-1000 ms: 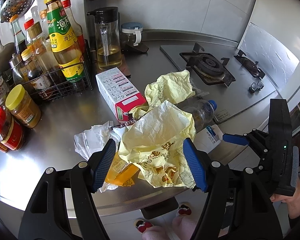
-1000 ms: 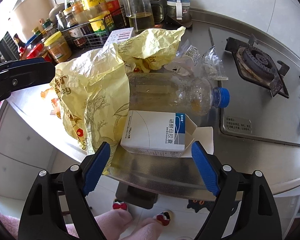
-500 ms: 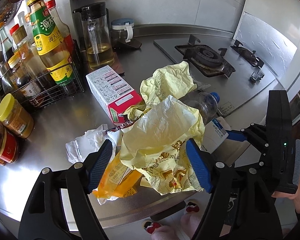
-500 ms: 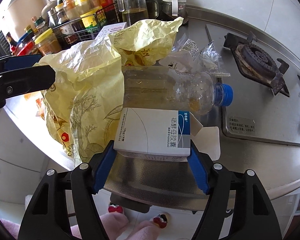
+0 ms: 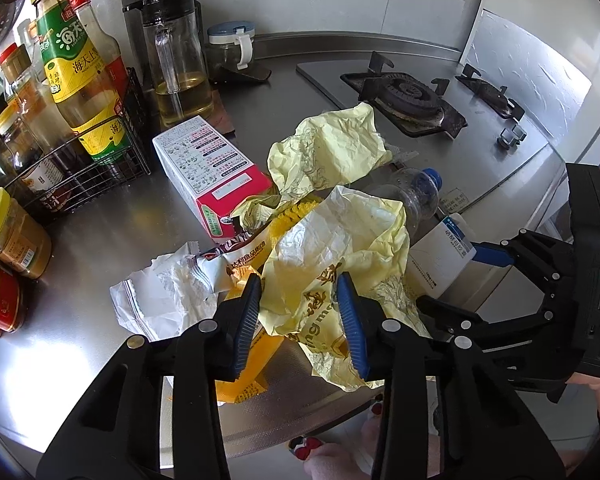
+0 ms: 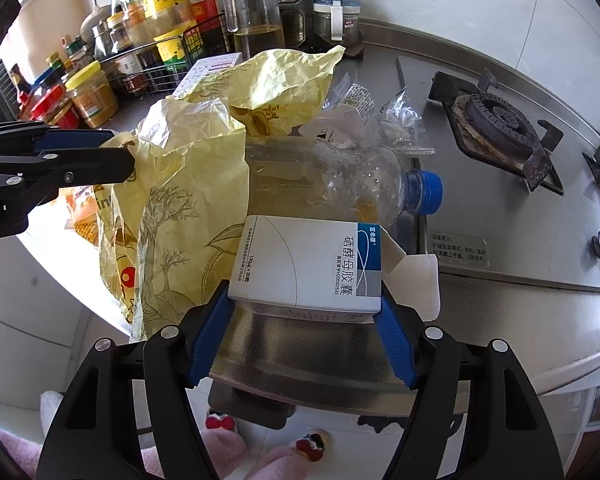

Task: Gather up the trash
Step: 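Close the left tool on the yellow plastic bag and lift it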

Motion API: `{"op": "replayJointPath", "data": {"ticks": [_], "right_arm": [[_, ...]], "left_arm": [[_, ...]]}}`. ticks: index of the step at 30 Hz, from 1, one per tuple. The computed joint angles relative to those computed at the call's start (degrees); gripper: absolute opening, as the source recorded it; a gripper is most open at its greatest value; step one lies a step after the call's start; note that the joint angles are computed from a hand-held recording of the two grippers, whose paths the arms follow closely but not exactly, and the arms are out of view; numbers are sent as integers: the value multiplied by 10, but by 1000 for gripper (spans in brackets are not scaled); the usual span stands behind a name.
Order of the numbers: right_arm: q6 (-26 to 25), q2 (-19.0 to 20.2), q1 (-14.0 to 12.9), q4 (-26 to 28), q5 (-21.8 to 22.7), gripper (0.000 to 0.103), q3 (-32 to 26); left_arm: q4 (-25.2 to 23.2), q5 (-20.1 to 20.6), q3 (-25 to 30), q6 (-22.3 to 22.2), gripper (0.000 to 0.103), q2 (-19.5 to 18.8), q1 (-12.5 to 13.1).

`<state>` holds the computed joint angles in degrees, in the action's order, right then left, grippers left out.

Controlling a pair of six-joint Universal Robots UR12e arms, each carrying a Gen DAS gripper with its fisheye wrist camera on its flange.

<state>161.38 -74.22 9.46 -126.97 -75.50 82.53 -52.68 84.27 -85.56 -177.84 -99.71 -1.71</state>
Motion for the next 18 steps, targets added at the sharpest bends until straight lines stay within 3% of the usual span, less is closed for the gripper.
{"op": "replayJointPath", "data": {"ticks": [2,3,7,11,18], "right_arm": [[5,-2,-3,-2,1,70,1],[7,-3,-4,-1,2,70,2],[13,-3,-9,10,13,70,2],[24,-7,-12,4,19,70,9],[30,-13,-18,-9,26,70,17]], "left_arm": [[2,-2,0,1,23,-1,0],[2,-2,-1,1,14,-1,1],[-2,-12,-1,-1,14,0,3],[3,-8,-1,3,4,1,1],[10,-10,-4,-7,3,7,-1]]}}
